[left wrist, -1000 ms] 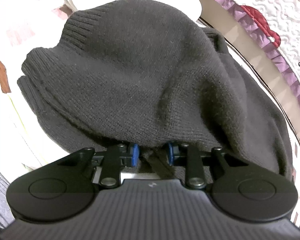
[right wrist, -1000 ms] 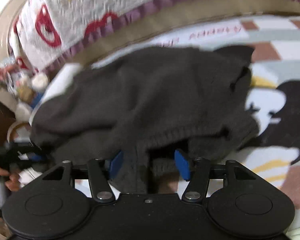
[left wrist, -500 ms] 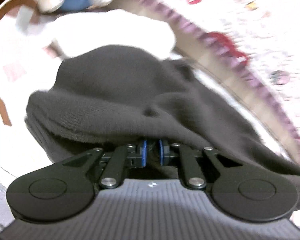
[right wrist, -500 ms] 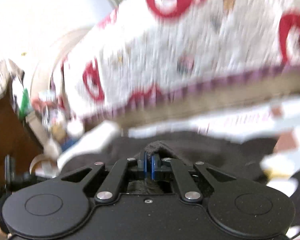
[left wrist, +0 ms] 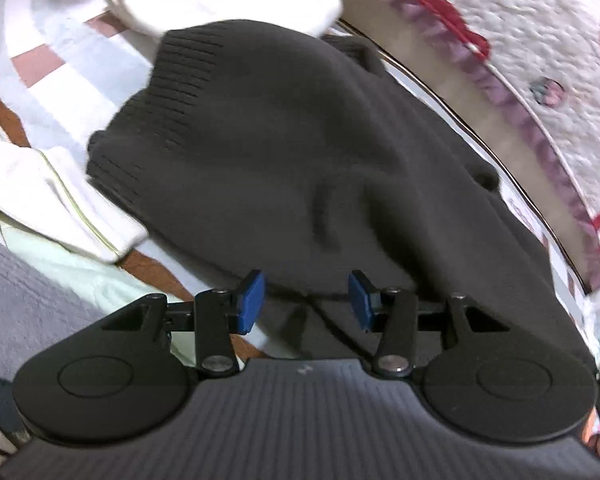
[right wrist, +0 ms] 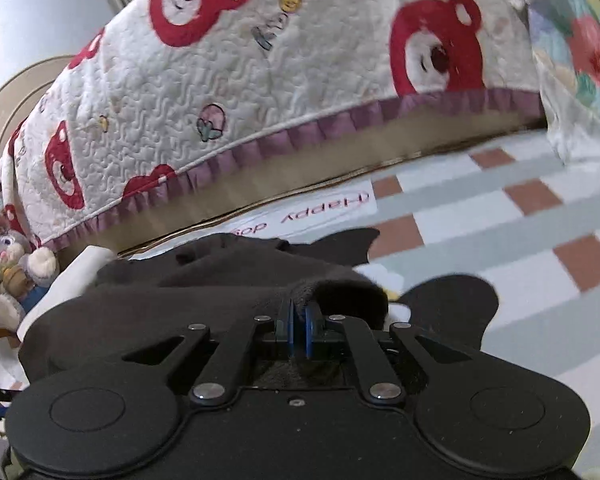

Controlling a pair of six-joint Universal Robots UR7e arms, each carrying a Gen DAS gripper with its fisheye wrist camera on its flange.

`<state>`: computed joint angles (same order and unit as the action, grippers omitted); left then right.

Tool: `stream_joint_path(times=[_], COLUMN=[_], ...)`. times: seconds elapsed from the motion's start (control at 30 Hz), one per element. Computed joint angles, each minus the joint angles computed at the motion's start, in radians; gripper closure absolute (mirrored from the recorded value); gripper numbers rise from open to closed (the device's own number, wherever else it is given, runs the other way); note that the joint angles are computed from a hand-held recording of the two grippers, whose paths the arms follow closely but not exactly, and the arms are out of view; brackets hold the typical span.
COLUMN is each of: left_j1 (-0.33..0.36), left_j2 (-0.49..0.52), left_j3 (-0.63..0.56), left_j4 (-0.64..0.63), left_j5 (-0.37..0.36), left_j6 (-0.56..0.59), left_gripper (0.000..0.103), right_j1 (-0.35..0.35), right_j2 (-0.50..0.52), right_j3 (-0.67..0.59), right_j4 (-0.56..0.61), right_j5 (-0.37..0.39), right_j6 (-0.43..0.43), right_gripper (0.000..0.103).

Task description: Fold clothes

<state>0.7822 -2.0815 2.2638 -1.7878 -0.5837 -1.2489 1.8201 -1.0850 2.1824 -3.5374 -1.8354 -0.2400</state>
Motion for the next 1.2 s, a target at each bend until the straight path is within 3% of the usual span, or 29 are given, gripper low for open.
stream_joint_path(times=[0.13, 0.3, 0.37, 0.4, 0.53, 0.63, 0.7, 0.87, 0.93, 1.03, 1.1, 1.17, 1.2], left_j1=[0.053, 0.069, 0.059, 0.056, 0.050, 0.065, 0.075, 0.061, 0.062, 0.066, 0.069, 0.067, 0.064], left_j2=[0.114, 0.132, 0.138, 0.148, 0.199, 0.217, 0.228, 0.231, 0.225, 0.225, 0.234, 0.252, 0.259], left_j3=[-0.063, -0.051, -0.058, -0.065, -0.077, -0.079, -0.090, -0.112, -0.109, -0.112, -0.122, -0.137, -0.141], left_j4=[0.085, 0.013, 0.037, 0.054, 0.104, 0.065, 0.050, 0.005, -0.047, -0.080, -0.072, -0.033, -0.016], left_j5=[0.015, -0.017, -0.018, -0.017, 0.012, 0.010, 0.003, -0.028, -0.048, -0.086, -0.104, -0.096, -0.082], left_j6=[0.031, 0.109, 0.150, 0.177, 0.250, 0.333, 0.373, 0.547, 0.634, 0.686, 0.691, 0.677, 0.674], left_gripper=[0.047, 0.045, 0.044, 0.043, 0.041, 0.035, 0.034, 0.034, 0.034, 0.034, 0.034, 0.034, 0.034], right_j1=[-0.007, 0.022, 0.044, 0.050, 0.048, 0.038, 0.026, 0.020, 0.008, -0.032, -0.037, -0.037, -0.050], right_j2=[0.028, 0.067, 0.103, 0.111, 0.115, 0.074, 0.041, -0.002, -0.013, -0.040, -0.031, -0.014, -0.018], right_j3=[-0.014, -0.061, -0.132, -0.183, -0.327, -0.312, -0.259, -0.100, -0.057, -0.023, -0.020, -0.020, -0.020], right_j4=[-0.010, -0.067, -0.114, -0.102, 0.146, 0.347, 0.417, 0.346, 0.318, 0.363, 0.359, 0.319, 0.328], right_j5=[0.002, -0.073, -0.109, -0.111, -0.144, -0.110, -0.067, -0.119, -0.132, -0.080, -0.111, -0.147, -0.120], right_j6=[-0.030, -0.267, -0.395, -0.415, -0.355, -0.237, -0.162, 0.004, 0.064, 0.175, 0.181, 0.163, 0.179], right_gripper=[0.094, 0.098, 0.103, 0.103, 0.100, 0.085, 0.053, 0.039, 0.039, 0.036, 0.024, 0.021, 0.021])
